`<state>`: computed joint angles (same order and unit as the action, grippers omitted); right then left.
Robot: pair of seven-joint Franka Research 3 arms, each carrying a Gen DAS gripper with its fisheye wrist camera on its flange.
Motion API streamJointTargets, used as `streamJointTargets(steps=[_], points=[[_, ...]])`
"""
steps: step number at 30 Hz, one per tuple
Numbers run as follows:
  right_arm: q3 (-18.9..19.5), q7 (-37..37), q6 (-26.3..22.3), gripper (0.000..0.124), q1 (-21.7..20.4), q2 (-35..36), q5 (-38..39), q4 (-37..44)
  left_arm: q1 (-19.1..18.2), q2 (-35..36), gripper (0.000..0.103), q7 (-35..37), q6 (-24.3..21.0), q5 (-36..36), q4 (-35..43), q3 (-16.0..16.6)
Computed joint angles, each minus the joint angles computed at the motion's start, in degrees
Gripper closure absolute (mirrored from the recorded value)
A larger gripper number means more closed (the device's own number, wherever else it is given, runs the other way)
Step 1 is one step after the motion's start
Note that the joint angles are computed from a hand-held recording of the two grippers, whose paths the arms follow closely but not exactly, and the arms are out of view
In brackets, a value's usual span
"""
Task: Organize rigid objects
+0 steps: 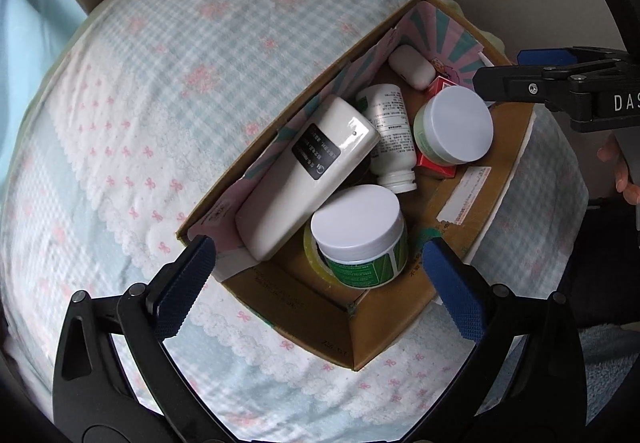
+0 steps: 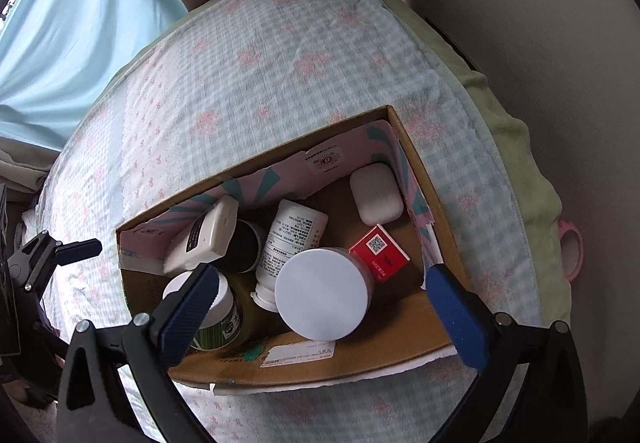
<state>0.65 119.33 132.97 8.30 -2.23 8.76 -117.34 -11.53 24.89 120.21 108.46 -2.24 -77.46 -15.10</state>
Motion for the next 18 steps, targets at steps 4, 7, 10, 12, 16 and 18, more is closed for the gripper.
streamJointTargets(steps=[4, 7, 10, 12, 16, 18], points=[[0.32, 1.64, -0.58, 0.021, 0.11, -1.88, -1.00, -0.68, 0.48, -2.65, 0.000, 0.36, 1.37, -0.84, -2.52, -0.17], [0.85, 2.81, -0.68, 0.021, 0.32, -3.63, -2.11, -1.44, 1.19, -5.82, 0.000, 0.98, 2.78, -1.93, -5.58, -0.07], [1.52, 3.98, -1.10, 0.021, 0.62, -5.48, -3.12, -2.09, 1.99, -9.22, 0.000, 1.60, 4.20, -3.37, -8.79, 0.24], [2.08, 5.09, -1.32, 0.021, 0.81, -6.78, -3.93, -2.54, 2.53, -11.90, 0.000, 1.83, 5.09, -4.57, -11.31, 0.60], [3.60, 6.92, -2.63, 0.021, 1.49, -9.54, -6.10, -2.97, 3.77, -17.50, 0.000, 2.33, 5.93, -8.26, -16.18, 1.71], [4.52, 7.98, -3.32, 0.021, 1.94, -10.98, -7.18, -2.96, 4.16, -20.89, 0.000, 2.24, 6.53, -9.57, -18.86, 2.59]])
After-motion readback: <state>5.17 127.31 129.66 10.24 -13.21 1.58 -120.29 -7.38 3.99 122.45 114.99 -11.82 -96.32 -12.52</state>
